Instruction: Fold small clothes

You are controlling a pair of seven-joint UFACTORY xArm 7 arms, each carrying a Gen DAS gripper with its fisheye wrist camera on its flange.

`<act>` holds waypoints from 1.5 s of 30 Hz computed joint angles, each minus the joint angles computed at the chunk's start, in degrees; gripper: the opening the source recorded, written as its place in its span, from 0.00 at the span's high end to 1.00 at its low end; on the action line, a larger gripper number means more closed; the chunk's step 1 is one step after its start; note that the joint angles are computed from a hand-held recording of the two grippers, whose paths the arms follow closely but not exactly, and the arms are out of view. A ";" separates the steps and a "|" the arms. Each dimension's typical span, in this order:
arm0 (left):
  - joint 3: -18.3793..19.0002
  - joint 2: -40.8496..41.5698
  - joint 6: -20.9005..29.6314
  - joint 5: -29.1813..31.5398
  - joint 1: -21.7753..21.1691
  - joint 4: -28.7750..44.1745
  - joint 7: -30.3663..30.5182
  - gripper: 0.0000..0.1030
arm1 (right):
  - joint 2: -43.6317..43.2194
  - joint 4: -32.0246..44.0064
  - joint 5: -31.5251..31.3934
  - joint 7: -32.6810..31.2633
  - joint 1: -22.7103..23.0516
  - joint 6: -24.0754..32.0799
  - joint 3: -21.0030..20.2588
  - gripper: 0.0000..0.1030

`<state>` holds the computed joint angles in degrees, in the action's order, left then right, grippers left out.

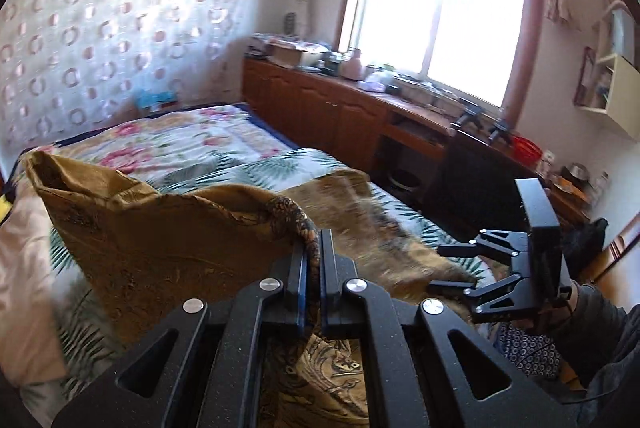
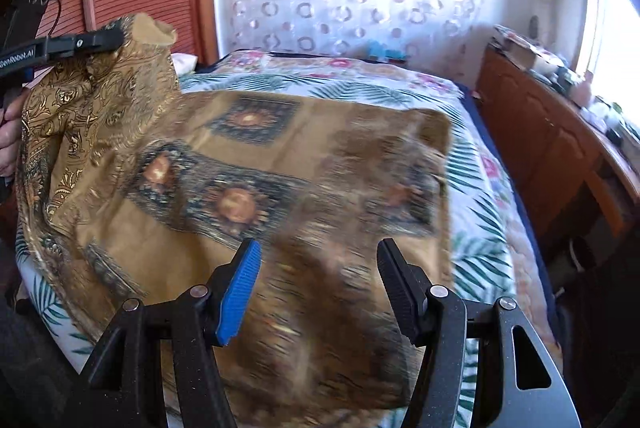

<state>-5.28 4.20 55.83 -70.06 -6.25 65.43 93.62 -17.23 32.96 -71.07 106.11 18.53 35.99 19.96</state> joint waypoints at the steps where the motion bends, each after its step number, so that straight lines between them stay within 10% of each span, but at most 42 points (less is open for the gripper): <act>1: -0.65 -0.37 0.27 0.22 -0.67 0.09 -0.32 0.95 | -1.16 -0.96 0.28 0.30 0.17 0.08 -0.04 0.39; 7: -2.15 -1.98 -2.52 0.70 -4.34 -1.24 -1.18 0.92 | -5.40 -4.45 1.54 1.81 -0.71 -0.70 0.79 0.39; 19: -0.87 -0.14 -10.16 -2.70 -3.33 -3.40 2.10 0.21 | -3.53 -3.40 -3.25 4.75 -4.26 -5.21 0.42 0.39; 35: -0.67 2.89 -19.73 -10.36 -0.65 -5.71 9.37 0.21 | 11.95 8.25 -10.04 1.07 -3.31 -11.84 -7.56 0.40; 45: -1.74 5.16 -20.60 -9.22 0.70 -6.05 7.45 0.21 | 15.19 10.18 -12.45 0.78 -3.90 -19.10 -11.31 0.71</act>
